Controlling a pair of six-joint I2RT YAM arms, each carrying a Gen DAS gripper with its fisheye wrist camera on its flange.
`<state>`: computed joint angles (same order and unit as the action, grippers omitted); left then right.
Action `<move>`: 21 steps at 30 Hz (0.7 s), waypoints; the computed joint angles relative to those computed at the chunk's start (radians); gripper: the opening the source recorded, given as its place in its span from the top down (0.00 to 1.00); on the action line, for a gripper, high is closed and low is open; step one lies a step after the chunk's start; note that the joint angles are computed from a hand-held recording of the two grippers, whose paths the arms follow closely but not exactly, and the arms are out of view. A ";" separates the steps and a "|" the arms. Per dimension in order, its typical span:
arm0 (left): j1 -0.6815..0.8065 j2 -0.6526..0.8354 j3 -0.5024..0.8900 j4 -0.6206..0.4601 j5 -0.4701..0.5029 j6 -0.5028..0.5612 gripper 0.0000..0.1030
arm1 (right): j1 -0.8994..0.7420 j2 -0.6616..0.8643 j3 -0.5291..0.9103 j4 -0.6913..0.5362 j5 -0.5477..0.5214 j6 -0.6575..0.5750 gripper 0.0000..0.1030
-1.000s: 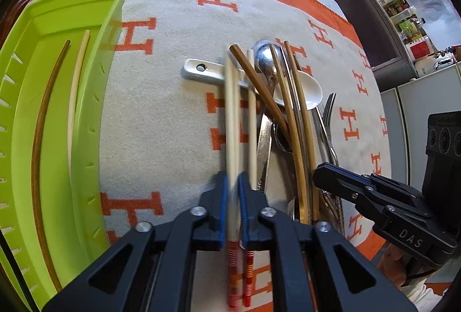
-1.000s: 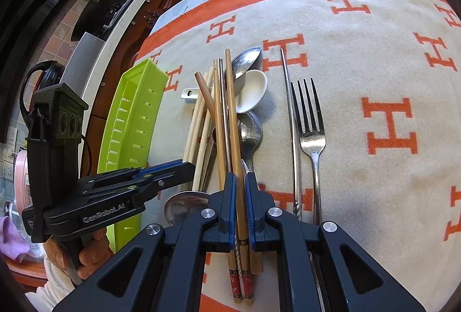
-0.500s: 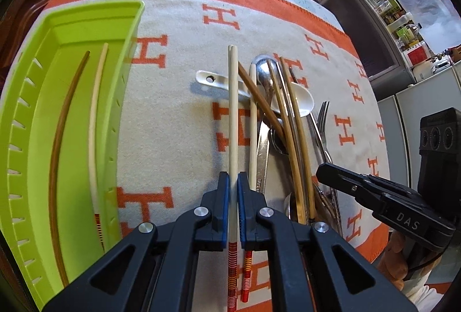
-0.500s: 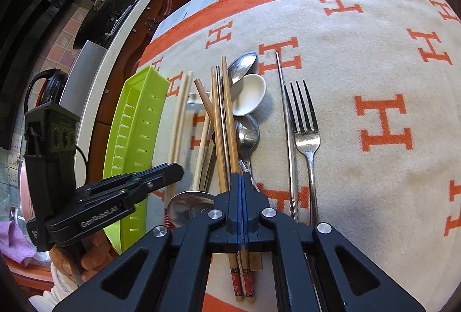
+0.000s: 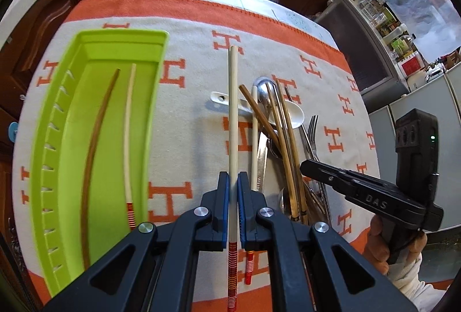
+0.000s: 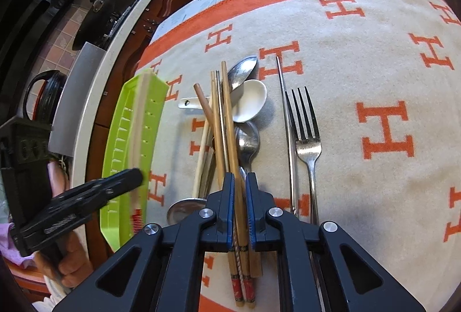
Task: Organize utensils
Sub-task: 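Lift a chopstick with the left gripper while the right gripper grasps two chopsticks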
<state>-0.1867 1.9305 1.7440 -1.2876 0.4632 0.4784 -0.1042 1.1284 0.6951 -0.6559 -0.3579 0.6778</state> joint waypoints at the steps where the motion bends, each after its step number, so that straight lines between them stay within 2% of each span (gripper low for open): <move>1: 0.010 0.001 0.013 -0.008 -0.001 0.003 0.97 | 0.003 0.012 0.002 0.007 0.004 0.000 0.89; 2: 0.022 0.003 0.028 -0.016 -0.002 0.006 0.97 | 0.006 0.020 0.003 0.014 0.005 0.004 0.85; 9: 0.107 0.028 0.137 -0.070 -0.002 0.027 0.97 | 0.035 0.073 0.024 0.049 0.021 0.015 0.79; 11: 0.126 0.040 0.161 -0.082 -0.001 0.032 0.97 | 0.058 0.092 0.037 0.061 0.031 0.019 0.74; 15: 0.150 0.052 0.171 -0.087 0.000 0.040 0.97 | 0.109 0.144 0.084 0.050 0.100 0.010 0.72; 16: 0.152 0.052 0.162 -0.082 -0.001 0.038 0.97 | 0.117 0.157 0.093 0.046 0.113 0.007 0.74; 17: 0.155 0.054 0.161 -0.083 -0.001 0.039 0.97 | 0.123 0.170 0.099 0.047 0.122 0.006 0.81; 21: 0.170 0.061 0.153 -0.079 -0.002 0.039 0.97 | 0.137 0.157 0.097 0.057 0.146 0.020 0.93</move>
<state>-0.0167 1.9915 1.8972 -1.3667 0.4615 0.5173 0.0329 1.2853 0.7918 -0.5991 -0.2118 0.6980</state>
